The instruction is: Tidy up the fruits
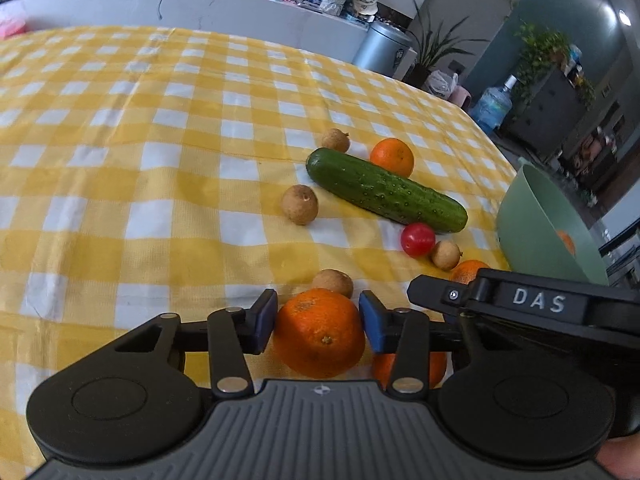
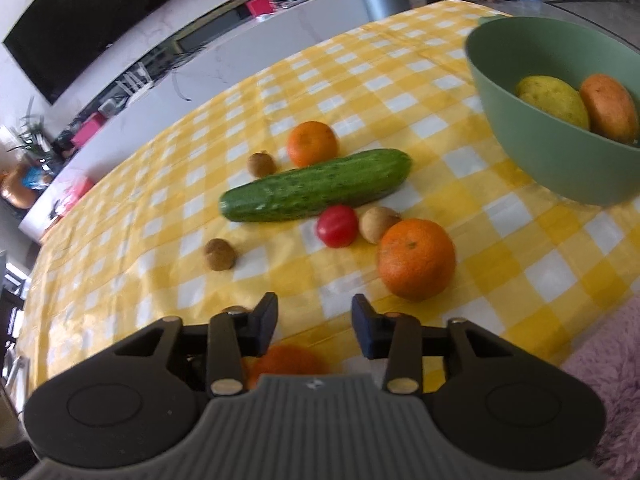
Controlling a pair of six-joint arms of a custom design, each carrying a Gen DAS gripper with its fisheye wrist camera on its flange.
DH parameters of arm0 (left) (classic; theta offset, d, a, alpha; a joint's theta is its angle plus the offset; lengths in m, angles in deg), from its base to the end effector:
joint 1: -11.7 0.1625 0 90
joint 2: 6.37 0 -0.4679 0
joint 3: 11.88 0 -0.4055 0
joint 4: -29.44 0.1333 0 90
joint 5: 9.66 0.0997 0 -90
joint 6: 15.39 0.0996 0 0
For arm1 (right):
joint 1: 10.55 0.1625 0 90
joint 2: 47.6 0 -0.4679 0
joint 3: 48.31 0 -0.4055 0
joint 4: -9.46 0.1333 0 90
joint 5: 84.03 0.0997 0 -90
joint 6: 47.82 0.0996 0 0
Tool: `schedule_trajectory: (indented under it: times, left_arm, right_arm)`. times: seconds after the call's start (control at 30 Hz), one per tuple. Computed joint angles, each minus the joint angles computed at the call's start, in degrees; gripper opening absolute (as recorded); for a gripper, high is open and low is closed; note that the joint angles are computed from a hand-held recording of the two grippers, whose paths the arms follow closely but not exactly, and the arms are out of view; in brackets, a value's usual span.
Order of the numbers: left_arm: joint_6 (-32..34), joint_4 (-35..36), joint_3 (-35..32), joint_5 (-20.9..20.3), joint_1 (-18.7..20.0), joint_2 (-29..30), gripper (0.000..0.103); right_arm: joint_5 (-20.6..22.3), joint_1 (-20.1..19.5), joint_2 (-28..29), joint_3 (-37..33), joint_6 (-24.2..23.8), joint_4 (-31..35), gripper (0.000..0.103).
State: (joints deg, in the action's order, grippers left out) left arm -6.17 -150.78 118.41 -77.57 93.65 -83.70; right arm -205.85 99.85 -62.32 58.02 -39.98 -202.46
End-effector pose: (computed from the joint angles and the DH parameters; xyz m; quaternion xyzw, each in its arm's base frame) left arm 0.1016 -0.5013 0.2822 0.0791 0.9287 -0.3117 0.1847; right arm 0.2744 -0.5060 -0.1467 0.0303 -0.9305 0.3084 0.1953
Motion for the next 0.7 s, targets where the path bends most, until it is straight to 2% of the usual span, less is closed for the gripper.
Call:
schedule_trajectory:
  times: [0.07, 0.17, 0.3, 0.37, 0.4, 0.5, 0.57, 0.7]
  left_arm:
    - [-0.64, -0.05, 0.12, -0.41, 0.20, -0.20, 0.050]
    - [-2.91, 0.52, 0.24, -1.04, 0.59, -0.94, 0.050]
    - [-5.75, 0.92, 0.23, -1.23, 1.44, -2.07, 0.050]
    - [-7.08, 1.22, 0.07, -1.50, 1.87, -2.40, 0.050]
    - [-7.70, 1.34, 0.00, -1.79, 2.16, -2.51, 0.050]
    - [-8.89, 1.53, -0.10, -2.23, 2.52, -2.82, 0.050]
    - [-9.19, 1.58, -0.08, -2.07, 2.57, -2.92, 0.050]
    - [-9.76, 2.16, -0.16, -2.46, 2.70, -3.13, 0.050]
  right_arm:
    - [0.24, -0.33, -0.18, -0.11, 1.28, 1.09, 0.041]
    - [2.95, -1.18, -1.04, 0.82, 3.35, 2.02, 0.041]
    - [4.29, -1.22, -1.41, 1.87, 3.46, 0.00, 0.043]
    - [5.34, -1.07, -1.96, 2.51, 3.34, 0.81, 0.058]
    - [5.38, -0.83, -2.25, 2.65, 3.29, 2.06, 0.060]
    - [3.86, 0.07, -2.34, 2.35, 3.26, 4.69, 0.060]
    - [3.39, 0.11, -2.39, 1.86, 3.26, 7.04, 0.054]
    - [4.67, -0.60, -2.00, 1.54, 3.51, 6.72, 0.053]
